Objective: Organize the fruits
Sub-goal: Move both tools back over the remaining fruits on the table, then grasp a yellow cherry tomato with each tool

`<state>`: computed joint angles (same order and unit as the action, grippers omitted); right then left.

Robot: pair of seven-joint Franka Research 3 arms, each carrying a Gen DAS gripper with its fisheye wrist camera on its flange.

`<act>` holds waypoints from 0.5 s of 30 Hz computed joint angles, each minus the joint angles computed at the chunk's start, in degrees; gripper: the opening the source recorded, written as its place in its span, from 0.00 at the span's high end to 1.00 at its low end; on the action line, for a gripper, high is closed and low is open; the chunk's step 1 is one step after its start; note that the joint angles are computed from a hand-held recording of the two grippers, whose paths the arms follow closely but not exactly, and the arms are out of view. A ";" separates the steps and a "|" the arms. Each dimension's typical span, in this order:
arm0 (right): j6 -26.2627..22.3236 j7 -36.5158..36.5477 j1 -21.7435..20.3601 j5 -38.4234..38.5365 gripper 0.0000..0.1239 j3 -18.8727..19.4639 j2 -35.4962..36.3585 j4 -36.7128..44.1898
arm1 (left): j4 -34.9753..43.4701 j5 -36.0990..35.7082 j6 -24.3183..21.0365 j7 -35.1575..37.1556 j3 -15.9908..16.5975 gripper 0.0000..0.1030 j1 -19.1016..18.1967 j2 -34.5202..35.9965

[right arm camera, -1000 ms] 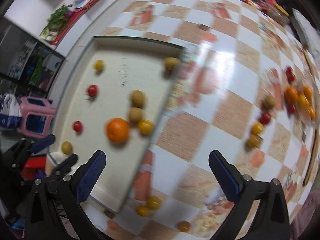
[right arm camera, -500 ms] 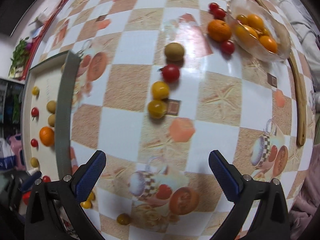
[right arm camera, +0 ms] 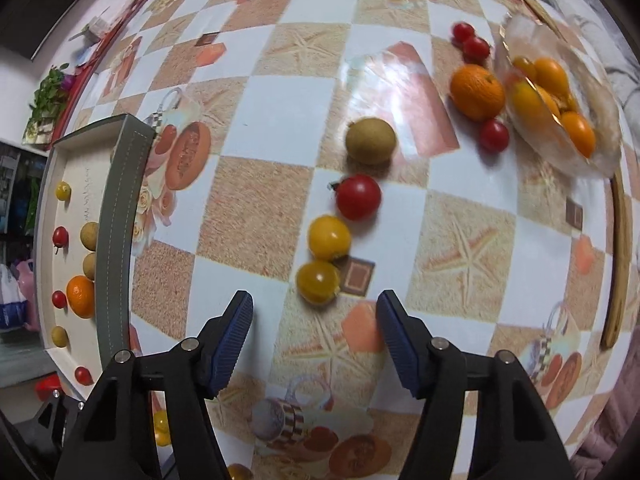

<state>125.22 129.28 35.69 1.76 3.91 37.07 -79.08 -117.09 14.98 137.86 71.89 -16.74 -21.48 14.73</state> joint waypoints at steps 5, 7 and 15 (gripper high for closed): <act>-3.89 0.61 2.34 -3.39 0.73 -1.13 4.45 7.90 | 1.09 1.77 -1.40 -0.74 -0.14 0.37 -1.17 1.14; -3.83 0.68 2.15 -2.74 0.81 -0.89 4.82 8.56 | 1.48 0.96 -2.27 -1.53 -0.19 0.38 -1.26 1.64; 7.89 0.20 0.19 1.19 0.81 0.39 -2.05 -4.35 | 0.01 -11.56 1.08 2.81 -1.76 0.78 3.04 1.14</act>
